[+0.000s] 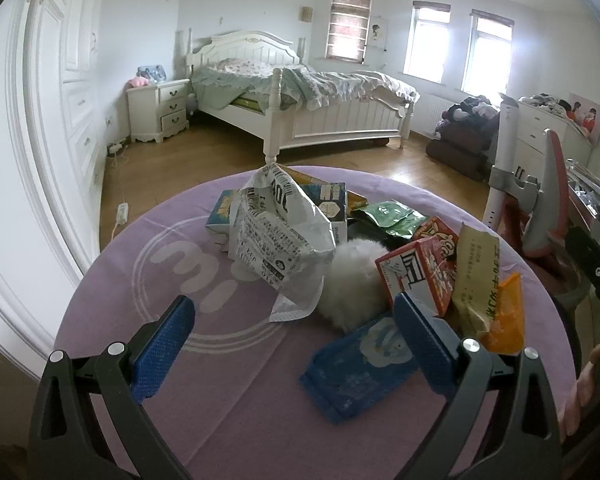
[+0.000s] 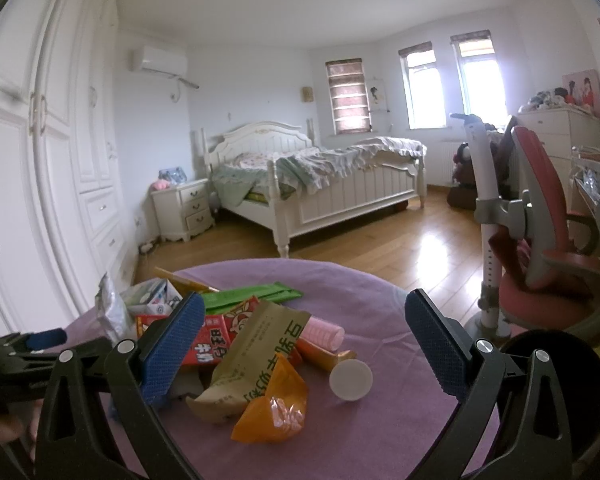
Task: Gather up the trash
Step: 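Move both tools over the pile of snack trash on the table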
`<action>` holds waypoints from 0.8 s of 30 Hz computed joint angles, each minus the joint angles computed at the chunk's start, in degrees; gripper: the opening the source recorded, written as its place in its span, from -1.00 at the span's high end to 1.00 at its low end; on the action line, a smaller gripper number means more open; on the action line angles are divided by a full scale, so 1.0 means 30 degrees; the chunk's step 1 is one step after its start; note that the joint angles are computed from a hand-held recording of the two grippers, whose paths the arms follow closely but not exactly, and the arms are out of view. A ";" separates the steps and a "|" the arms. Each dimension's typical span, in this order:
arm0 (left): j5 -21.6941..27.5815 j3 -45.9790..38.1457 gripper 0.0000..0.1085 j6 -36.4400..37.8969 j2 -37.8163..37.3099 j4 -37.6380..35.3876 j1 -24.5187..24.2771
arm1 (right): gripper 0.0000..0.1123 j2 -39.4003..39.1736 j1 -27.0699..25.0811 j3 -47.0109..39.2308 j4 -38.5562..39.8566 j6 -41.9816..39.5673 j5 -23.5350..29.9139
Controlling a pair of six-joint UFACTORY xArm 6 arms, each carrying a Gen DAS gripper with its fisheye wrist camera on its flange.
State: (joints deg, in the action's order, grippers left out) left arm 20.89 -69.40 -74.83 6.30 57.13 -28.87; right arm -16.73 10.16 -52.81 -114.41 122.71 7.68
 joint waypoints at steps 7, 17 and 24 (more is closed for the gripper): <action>0.0032 -0.0030 -0.80 -0.0041 0.0013 0.0008 -0.0024 | -0.76 0.0037 0.0000 -0.0028 -0.0024 0.0031 0.0002; 0.0009 -0.0002 -0.80 0.0003 -0.0019 -0.0052 0.0006 | -0.76 0.0146 -0.0012 -0.0124 -0.0154 0.0166 -0.0003; -0.0092 -0.0044 -0.80 0.0029 0.0055 -0.0092 0.0062 | -0.76 0.0122 -0.0018 -0.0095 -0.0144 0.0157 -0.0012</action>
State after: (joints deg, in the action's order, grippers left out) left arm 20.62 -69.53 -74.74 6.46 56.85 -28.68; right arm -16.37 10.11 -53.10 -114.84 123.18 7.64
